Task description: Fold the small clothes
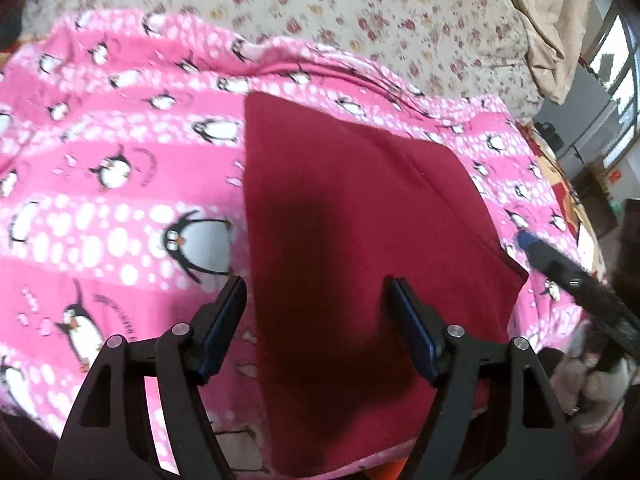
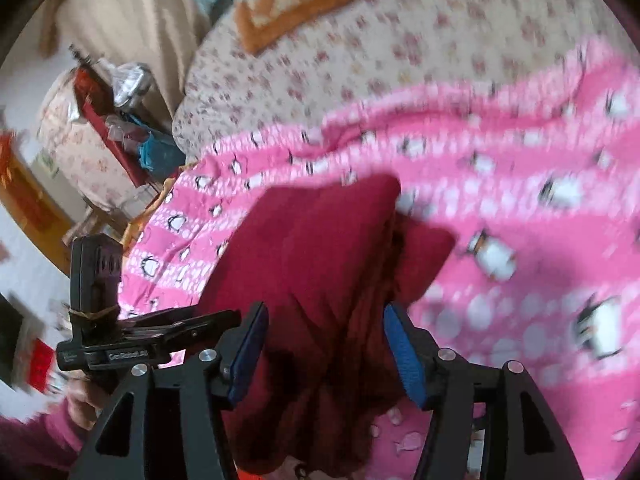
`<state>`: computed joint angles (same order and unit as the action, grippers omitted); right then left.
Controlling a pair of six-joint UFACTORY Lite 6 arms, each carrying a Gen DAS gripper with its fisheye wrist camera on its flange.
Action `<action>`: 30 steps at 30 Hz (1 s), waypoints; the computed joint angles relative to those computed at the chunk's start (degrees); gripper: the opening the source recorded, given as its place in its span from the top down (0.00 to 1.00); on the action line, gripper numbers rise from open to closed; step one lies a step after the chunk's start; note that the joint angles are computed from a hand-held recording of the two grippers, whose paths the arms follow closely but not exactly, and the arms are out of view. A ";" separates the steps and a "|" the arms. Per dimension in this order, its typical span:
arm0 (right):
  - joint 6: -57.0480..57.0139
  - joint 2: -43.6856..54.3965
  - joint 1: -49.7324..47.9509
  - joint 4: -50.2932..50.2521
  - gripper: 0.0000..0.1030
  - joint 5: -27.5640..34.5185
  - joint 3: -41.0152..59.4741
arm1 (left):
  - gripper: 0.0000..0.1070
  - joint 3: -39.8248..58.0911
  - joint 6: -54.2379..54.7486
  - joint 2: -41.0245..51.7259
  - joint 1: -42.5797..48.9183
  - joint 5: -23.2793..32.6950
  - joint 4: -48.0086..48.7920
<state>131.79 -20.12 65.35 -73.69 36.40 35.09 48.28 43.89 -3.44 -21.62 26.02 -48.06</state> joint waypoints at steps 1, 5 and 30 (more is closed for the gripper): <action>-1.04 0.76 2.02 0.85 0.41 3.12 1.35 | 0.31 -0.93 -2.43 -1.65 -0.58 -1.68 2.41; -7.49 7.52 7.82 5.73 0.29 12.74 10.09 | 0.31 -3.52 -12.18 -6.46 -2.80 -7.76 12.97; -6.70 22.19 15.89 12.19 0.28 26.14 24.88 | 0.31 -13.60 -48.37 -24.66 -6.18 -13.10 50.35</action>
